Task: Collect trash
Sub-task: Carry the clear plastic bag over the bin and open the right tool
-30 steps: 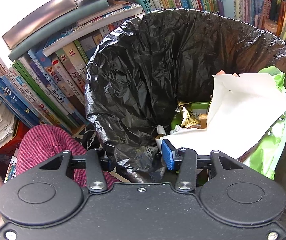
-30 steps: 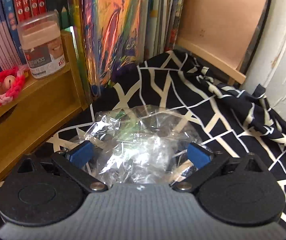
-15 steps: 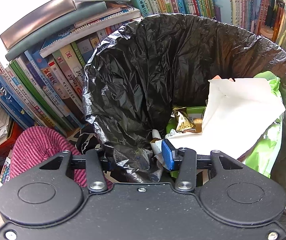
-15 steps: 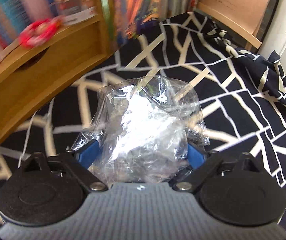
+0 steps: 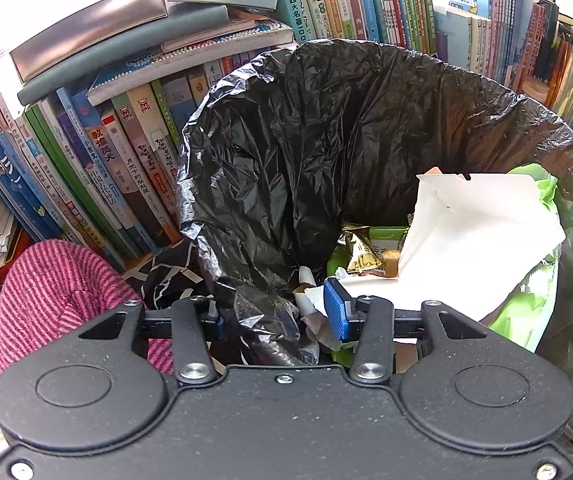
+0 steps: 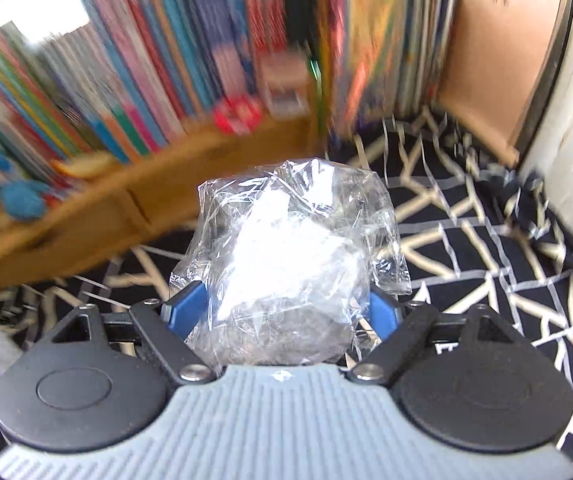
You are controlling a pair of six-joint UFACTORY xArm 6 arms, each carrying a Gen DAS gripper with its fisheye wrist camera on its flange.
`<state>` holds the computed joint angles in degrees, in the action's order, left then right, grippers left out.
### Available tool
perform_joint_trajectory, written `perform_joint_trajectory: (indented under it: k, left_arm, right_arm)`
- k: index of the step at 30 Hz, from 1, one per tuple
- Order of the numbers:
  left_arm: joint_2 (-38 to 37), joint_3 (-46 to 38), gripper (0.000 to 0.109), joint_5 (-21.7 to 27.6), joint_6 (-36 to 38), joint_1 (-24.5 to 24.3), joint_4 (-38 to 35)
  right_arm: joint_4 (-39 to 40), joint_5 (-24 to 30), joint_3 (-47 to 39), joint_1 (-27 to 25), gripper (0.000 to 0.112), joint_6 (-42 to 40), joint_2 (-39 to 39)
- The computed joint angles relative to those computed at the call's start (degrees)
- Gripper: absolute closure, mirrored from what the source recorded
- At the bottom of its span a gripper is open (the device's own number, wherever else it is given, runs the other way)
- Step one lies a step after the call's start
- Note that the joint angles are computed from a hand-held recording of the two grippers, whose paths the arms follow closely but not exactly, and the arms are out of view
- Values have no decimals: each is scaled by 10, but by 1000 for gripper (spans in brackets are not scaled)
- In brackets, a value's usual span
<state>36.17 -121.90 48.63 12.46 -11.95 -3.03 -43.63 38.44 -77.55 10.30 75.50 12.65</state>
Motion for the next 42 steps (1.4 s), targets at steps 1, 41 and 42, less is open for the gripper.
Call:
perform_joint_trajectory:
  k: [1,41,42]
  left_arm:
    - [1,-2,65,2,1,1,-3]
    - [-2,5,65,-3,8,2,-20]
    - [-2,5,65,-3,8,3,-20]
  right_arm:
    - [-20,-3,7,5,27,10,-15]
    - [-322,-228,-35,111,9,177,-35]
    - [-321,-228,-34,110,9,179,-35]
